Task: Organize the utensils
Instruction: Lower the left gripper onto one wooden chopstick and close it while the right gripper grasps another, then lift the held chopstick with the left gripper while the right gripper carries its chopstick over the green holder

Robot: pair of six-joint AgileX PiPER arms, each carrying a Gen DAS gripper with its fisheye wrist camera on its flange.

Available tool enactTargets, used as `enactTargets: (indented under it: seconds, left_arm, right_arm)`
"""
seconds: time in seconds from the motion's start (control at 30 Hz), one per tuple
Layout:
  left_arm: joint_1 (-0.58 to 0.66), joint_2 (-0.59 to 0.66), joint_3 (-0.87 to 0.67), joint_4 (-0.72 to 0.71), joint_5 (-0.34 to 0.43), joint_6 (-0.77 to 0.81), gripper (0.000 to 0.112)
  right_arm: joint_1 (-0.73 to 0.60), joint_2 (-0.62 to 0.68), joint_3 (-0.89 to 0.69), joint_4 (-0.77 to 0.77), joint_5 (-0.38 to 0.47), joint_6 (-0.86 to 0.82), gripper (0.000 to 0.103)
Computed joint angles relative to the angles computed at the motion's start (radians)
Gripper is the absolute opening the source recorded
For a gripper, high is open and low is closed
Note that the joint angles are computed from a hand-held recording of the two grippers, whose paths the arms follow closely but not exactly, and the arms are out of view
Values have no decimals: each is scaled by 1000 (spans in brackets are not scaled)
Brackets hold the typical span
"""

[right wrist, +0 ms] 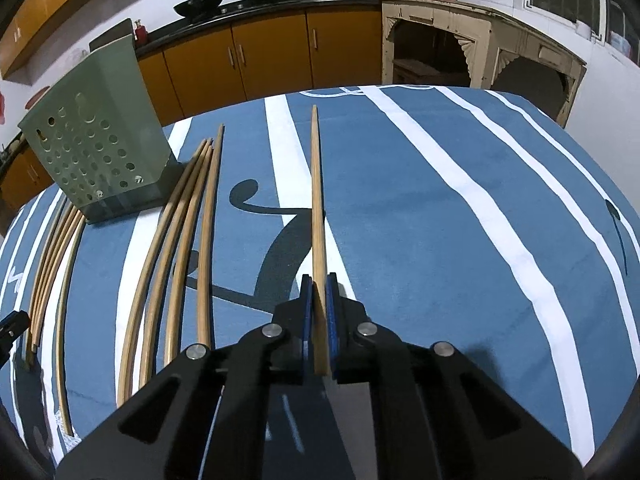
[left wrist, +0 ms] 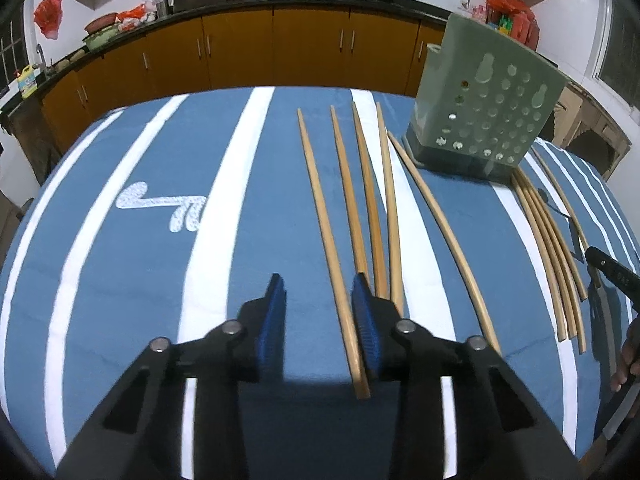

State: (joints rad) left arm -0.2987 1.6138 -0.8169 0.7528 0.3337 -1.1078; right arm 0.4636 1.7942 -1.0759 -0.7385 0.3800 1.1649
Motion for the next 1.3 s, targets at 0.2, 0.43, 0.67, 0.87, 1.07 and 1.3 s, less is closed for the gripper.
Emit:
enactTargets:
  seconds: [0.2, 0.43, 0.67, 0.87, 1.07, 1.3]
  left_arm:
    - [-13, 42, -37, 61, 39, -49, 11]
    - [33, 38, -30, 82, 40, -73, 8]
    - [29, 15, -2, 107, 46, -99, 14]
    - [-32, -20, 61, 244, 75, -267, 18]
    - [-16, -45, 73, 178, 60, -185, 8]
    - [-9, -160, 107, 178, 76, -111, 8]
  right_arm:
    - [7, 3, -2, -18, 6, 10, 8]
    - [21, -26, 43, -55, -3, 47, 8]
    - [26, -35, 60, -75, -8, 80, 8]
    - [30, -43, 75, -87, -17, 91, 8]
    - [9, -70, 107, -53, -64, 65, 8]
    - [20, -194, 170, -283, -54, 275, 8]
